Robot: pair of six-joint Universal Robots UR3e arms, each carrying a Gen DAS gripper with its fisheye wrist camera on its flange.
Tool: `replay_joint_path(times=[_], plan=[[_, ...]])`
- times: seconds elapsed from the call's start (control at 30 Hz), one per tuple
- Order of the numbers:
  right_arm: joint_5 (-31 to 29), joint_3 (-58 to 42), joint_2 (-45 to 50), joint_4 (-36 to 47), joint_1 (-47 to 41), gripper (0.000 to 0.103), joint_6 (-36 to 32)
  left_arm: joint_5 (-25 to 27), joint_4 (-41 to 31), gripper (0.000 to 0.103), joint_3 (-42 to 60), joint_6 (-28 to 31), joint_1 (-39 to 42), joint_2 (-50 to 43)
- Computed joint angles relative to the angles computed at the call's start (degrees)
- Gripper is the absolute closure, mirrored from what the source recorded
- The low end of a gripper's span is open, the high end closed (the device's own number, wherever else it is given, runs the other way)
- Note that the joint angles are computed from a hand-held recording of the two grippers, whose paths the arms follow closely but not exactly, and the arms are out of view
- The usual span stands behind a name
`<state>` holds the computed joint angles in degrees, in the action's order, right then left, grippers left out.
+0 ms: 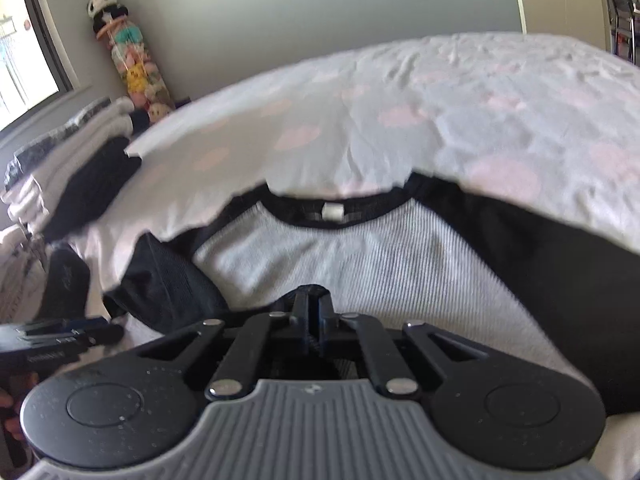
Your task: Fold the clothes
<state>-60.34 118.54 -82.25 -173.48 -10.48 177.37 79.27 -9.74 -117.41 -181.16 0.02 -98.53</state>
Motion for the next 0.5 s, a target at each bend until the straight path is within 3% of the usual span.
replay_joint_path(times=[0.03, 0.1, 0.3, 0.5], plan=[[0.2, -0.2, -1.9, 0.9, -0.5, 0.098, 0.3, -0.1, 0.1, 0.078, -0.1, 0.1, -0.2, 0.0], [0.0, -0.8, -5.8, 3.1, -1.5, 0.098, 0.4, -0.2, 0.3, 0.087, -0.2, 0.5, -0.5, -0.1], [-3.0, -2.4, -14.7, 8.6, -6.3, 0.098, 0.5, 1.5, 1.4, 0.091, -0.3, 0.7, -1.7, -0.4], [-8.4, -5.2, -12.3, 11.0, -11.1, 0.098, 0.9, 2.9, 1.2, 0.091, -0.1, 2.5, -2.5, -0.5]])
